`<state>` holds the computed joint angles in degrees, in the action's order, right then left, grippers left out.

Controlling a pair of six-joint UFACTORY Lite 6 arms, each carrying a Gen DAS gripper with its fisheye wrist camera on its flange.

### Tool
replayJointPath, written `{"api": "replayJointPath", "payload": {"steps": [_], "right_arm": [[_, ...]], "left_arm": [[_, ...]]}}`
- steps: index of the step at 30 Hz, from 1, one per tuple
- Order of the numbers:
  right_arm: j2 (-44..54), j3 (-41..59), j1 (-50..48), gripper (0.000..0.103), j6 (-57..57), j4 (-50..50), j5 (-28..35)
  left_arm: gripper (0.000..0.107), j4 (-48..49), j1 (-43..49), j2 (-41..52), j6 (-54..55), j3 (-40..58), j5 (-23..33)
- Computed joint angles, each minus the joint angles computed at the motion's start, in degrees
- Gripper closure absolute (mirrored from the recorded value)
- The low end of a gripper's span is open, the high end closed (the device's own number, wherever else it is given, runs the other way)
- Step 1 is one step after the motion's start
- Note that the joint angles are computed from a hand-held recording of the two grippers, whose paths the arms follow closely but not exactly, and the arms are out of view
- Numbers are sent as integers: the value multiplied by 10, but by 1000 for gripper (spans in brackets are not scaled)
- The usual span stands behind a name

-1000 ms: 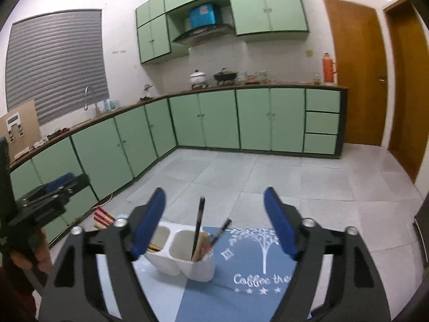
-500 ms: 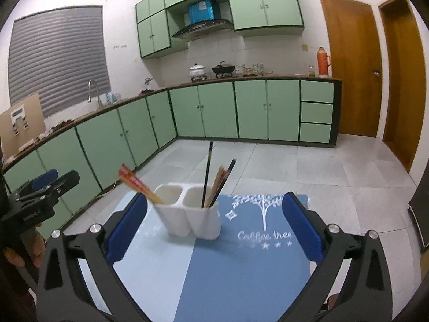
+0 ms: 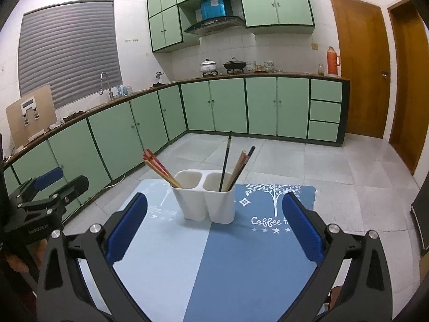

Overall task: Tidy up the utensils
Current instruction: 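Withdraw both open tools back from the white holder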

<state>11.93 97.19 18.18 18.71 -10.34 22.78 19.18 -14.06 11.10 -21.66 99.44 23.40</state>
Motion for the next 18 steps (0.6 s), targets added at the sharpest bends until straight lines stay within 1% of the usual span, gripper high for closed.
{"api": "replayJointPath", "payload": {"steps": [7,18], "right_arm": [[-11,10,13,5,16,-23,13],[-42,-17,17,5,6,-17,6]], "left_arm": [[10,14,-11,-28,-11,-15,0],[10,48,-27,-58,-45,-40,0]]}}
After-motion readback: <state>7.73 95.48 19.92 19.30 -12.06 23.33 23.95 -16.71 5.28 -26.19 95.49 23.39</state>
